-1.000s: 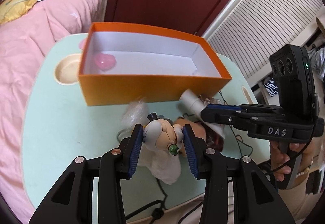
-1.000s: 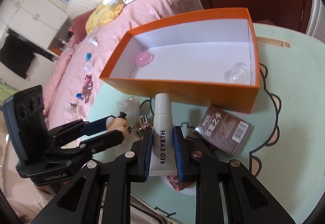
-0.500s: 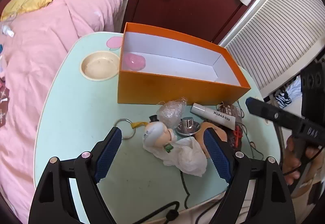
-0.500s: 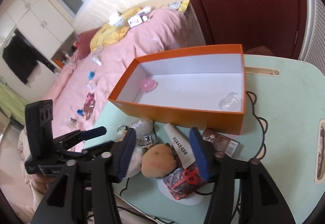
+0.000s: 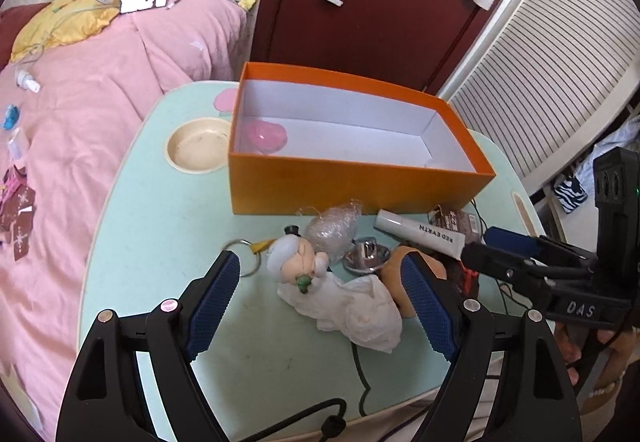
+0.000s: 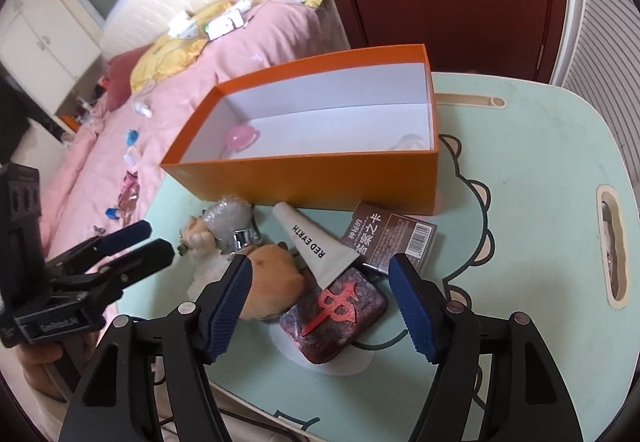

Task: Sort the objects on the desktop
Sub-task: 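Set the figurine on the table with the left gripper while the right sets down the white tube, then open both grippers and pull them back from the objects on the table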

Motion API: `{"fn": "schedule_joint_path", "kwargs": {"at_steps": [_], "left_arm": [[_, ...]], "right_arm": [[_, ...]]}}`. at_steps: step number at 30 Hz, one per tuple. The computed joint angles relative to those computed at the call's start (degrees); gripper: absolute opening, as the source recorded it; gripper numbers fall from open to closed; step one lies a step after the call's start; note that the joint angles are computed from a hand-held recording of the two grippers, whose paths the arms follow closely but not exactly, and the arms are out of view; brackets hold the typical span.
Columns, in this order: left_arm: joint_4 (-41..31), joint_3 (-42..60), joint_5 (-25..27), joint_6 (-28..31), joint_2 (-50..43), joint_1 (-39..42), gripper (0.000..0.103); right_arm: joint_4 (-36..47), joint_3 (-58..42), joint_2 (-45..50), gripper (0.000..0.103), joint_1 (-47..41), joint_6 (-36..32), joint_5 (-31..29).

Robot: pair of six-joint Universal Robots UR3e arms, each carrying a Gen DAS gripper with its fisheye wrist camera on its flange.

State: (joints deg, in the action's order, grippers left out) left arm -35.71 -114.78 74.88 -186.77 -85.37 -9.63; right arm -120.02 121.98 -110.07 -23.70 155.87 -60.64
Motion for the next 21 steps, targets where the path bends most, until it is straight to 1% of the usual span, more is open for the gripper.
{"fn": "schedule_joint_path", "kwargs": {"at_steps": [2,3,4,5,7,9,11,13,16,19,21], "left_arm": [[2.14,-0.72,1.36,-0.53,0.32,-0.19,0.083],[3.22,-1.09,1.93,-0.61,0.43,-0.22,0.083],[3.69,-1.08,2.18,-0.55,0.26,-0.23,0.083],[4.15,-1.07,2.43,-0.47,0.08,-0.24,0.083],[4.43,-1.02,2.26,-0.39,-0.21,-0.07,0.083],[4.4,-1.1,1.3,-0.16,-0.39,0.22,0.083],[4.74,-1.24,1.07,0.17,-0.53,0.22,0.083],[5.5,-1.41,1.52,0.3,-0.7,-0.05,0.083],[7.59,-2.08,1.91,0.11,-0.89,0.21,0.083],[9.98,-3.11,1.06,-0.26,-0.87,1.21,0.083],[11.56,-3.89,0.05,-0.43,-0.83,2.05,0.083]], "right_arm": [[-0.56,0.44,-0.78,0.077,0.32,-0.48,-0.09],[-1.16,1.49,-2.37,0.079,-0.38,-1.0,1.2],[-1.73,2.62,-4.12,0.082,-1.22,-1.58,2.71],[-2.65,3.74,-5.77,0.089,-1.79,-1.48,3.84],[-6.41,4.86,-6.68,0.095,-0.58,1.18,2.97],[-10.87,5.77,-6.82,0.095,1.42,4.13,1.03],[-12.38,5.7,-6.44,0.095,3.09,4.31,-0.52],[-12.47,6.5,-7.3,0.095,2.5,2.52,1.83],[-13.81,6.21,-6.51,0.095,3.81,2.82,1.35],[-18.12,5.74,-4.43,0.095,6.74,5.78,-2.79],[-21.76,6.58,-4.29,0.095,7.35,8.03,-4.09]]}}
